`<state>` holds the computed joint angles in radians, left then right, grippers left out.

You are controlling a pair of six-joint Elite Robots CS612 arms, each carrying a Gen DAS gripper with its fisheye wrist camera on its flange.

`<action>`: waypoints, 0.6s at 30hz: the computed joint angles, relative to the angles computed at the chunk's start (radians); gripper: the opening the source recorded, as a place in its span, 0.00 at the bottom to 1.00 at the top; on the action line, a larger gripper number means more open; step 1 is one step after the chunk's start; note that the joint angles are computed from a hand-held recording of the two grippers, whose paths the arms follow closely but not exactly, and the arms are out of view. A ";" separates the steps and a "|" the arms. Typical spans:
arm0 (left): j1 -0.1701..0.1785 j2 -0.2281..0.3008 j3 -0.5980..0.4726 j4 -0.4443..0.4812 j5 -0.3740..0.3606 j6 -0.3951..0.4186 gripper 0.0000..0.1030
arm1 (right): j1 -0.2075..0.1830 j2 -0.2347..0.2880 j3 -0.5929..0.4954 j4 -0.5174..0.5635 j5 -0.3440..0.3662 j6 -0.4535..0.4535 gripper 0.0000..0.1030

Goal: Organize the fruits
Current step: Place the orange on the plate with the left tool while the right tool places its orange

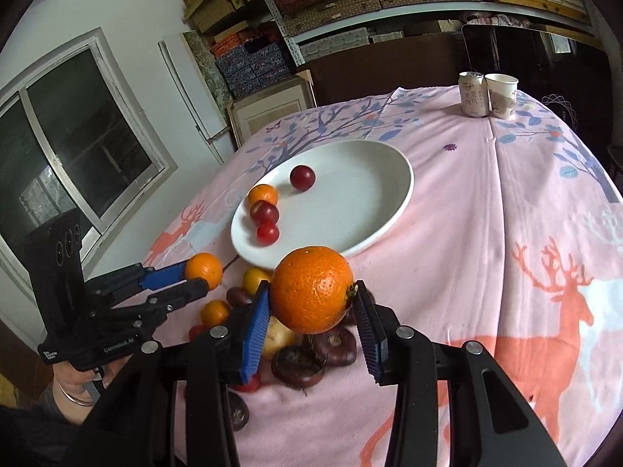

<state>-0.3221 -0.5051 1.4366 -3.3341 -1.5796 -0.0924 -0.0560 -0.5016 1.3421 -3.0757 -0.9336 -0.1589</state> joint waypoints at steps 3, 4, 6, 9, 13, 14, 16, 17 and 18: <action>0.000 0.033 -0.088 0.086 -0.004 0.003 0.35 | 0.007 0.030 -0.077 0.034 -0.018 0.014 0.41; 0.001 0.045 -0.118 0.117 -0.012 0.005 0.35 | 0.011 0.043 -0.109 0.054 -0.028 0.020 0.41; 0.000 0.067 -0.173 0.176 0.001 0.010 0.35 | 0.018 0.071 -0.173 0.108 -0.040 0.024 0.41; 0.004 0.094 -0.242 0.256 -0.012 0.006 0.35 | 0.030 0.110 -0.255 0.183 -0.069 0.029 0.41; 0.009 0.107 -0.282 0.298 -0.022 -0.015 0.53 | 0.038 0.137 -0.317 0.260 -0.067 0.030 0.44; 0.008 0.104 -0.272 0.273 -0.006 -0.017 0.56 | 0.037 0.135 -0.312 0.243 -0.064 0.033 0.44; 0.005 0.092 -0.243 0.224 0.014 -0.010 0.62 | 0.038 0.119 -0.275 0.189 -0.072 0.024 0.46; 0.005 0.082 -0.224 0.207 0.015 -0.006 0.62 | 0.037 0.107 -0.251 0.164 -0.077 0.018 0.46; 0.004 0.071 -0.201 0.185 0.017 -0.002 0.62 | 0.035 0.095 -0.227 0.141 -0.078 0.014 0.46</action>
<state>-0.3181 -0.4340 1.2357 -3.1491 -1.5628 -0.0946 -0.0205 -0.4066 1.1152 -2.9342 -1.0114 -0.1452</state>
